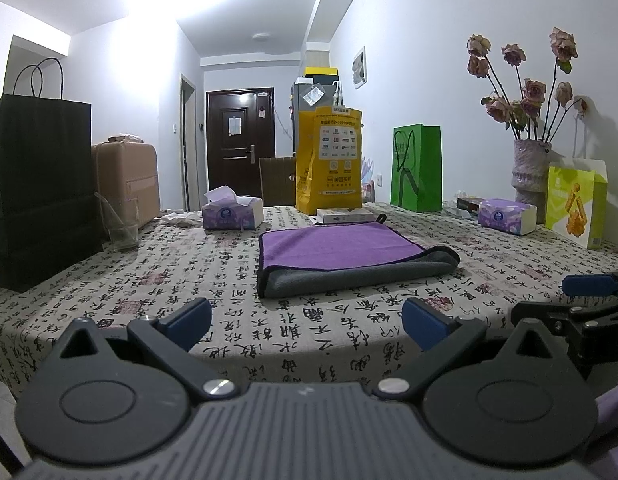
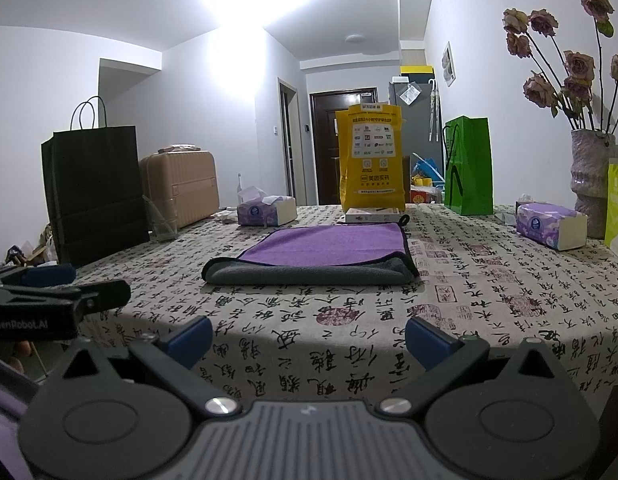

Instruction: Fold towel

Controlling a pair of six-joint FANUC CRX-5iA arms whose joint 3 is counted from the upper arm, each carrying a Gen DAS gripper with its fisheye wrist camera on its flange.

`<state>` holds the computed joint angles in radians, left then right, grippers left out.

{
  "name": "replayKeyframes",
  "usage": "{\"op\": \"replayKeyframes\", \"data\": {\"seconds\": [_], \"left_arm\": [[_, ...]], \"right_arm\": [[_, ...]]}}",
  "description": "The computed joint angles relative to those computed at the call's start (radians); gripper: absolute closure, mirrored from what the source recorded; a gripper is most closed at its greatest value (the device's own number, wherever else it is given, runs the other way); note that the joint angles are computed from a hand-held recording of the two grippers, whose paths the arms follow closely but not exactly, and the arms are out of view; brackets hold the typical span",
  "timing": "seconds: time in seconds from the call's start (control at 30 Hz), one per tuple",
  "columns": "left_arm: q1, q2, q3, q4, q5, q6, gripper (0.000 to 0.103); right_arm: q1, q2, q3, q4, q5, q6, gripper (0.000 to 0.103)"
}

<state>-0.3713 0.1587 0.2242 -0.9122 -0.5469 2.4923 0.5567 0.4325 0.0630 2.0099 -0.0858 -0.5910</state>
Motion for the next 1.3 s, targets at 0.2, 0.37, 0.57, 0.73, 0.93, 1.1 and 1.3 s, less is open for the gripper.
{"op": "replayKeyframes", "data": {"seconds": [0.2, 0.37, 0.57, 0.73, 0.93, 1.1, 1.3], "left_arm": [[-0.001, 0.0, 0.0, -0.003, -0.001, 0.002, 0.0], [-0.001, 0.0, 0.0, -0.003, 0.0, 0.002, 0.0], [0.007, -0.001, -0.001, 0.009, 0.007, -0.01, 0.0], [0.016, 0.002, 0.002, 0.02, 0.012, -0.026, 0.0], [0.026, 0.02, 0.018, 0.036, 0.012, -0.034, 0.0], [0.058, 0.051, 0.049, 0.09, 0.032, -0.066, 0.0], [0.124, 0.125, 0.128, 0.248, 0.031, -0.189, 0.0]], "right_arm": [[0.0, 0.0, 0.0, 0.0, 0.0, 0.0, 0.0], [0.001, 0.0, 0.0, -0.005, -0.001, 0.005, 0.0], [0.003, 0.0, 0.0, -0.012, -0.002, 0.011, 0.0], [0.004, 0.002, -0.001, -0.031, -0.008, 0.021, 0.0], [-0.003, 0.016, 0.015, -0.017, -0.024, 0.012, 0.0], [-0.011, 0.052, 0.062, -0.008, -0.067, 0.019, 0.0], [-0.048, 0.122, 0.16, 0.044, -0.056, 0.004, 0.001]]}}
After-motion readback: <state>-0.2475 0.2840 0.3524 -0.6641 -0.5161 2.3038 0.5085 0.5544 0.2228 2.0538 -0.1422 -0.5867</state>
